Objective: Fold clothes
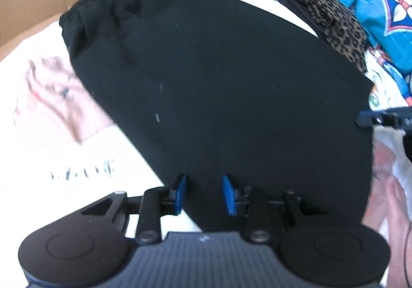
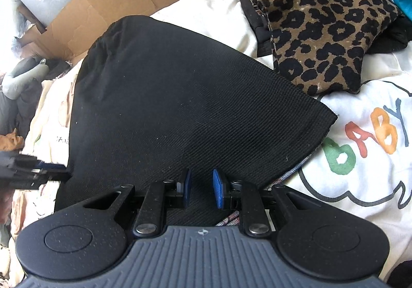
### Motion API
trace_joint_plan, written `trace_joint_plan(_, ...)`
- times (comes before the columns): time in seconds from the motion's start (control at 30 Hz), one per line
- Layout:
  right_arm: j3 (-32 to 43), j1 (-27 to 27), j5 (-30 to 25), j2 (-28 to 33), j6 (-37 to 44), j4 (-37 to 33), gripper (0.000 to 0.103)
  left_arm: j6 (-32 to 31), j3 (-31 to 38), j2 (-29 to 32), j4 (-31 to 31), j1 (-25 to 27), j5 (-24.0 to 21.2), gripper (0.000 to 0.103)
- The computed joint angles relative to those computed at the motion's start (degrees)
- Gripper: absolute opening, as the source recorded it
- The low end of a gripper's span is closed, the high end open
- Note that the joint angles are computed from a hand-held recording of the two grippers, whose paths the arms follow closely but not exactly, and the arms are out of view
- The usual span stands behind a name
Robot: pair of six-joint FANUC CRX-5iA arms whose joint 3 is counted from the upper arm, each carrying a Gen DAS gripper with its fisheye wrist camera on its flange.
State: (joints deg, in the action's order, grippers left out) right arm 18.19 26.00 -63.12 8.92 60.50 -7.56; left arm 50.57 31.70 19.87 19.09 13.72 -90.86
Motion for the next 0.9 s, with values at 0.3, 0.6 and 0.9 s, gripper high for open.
trace_joint_plan(0.3, 2.19, 1.53, -1.23, 0.35, 1.72, -0.03, 0.022, 1.38, -6.66, -6.01, 2.62, 3.63, -2.03, 0.035)
trace_joint_plan(0.6, 8.59, 4.19, -4.34, 2.97, 8.47, -4.00, 0.023, 6.17, -13.02, -9.56, 6.61, 7.11, -2.74, 0.036)
trace_joint_plan(0.9, 12.16, 7.23, -6.91, 4.71, 15.21, -7.21, 0.029, 4.06, -11.45, -6.31, 7.99, 6.56, -7.12, 0.037)
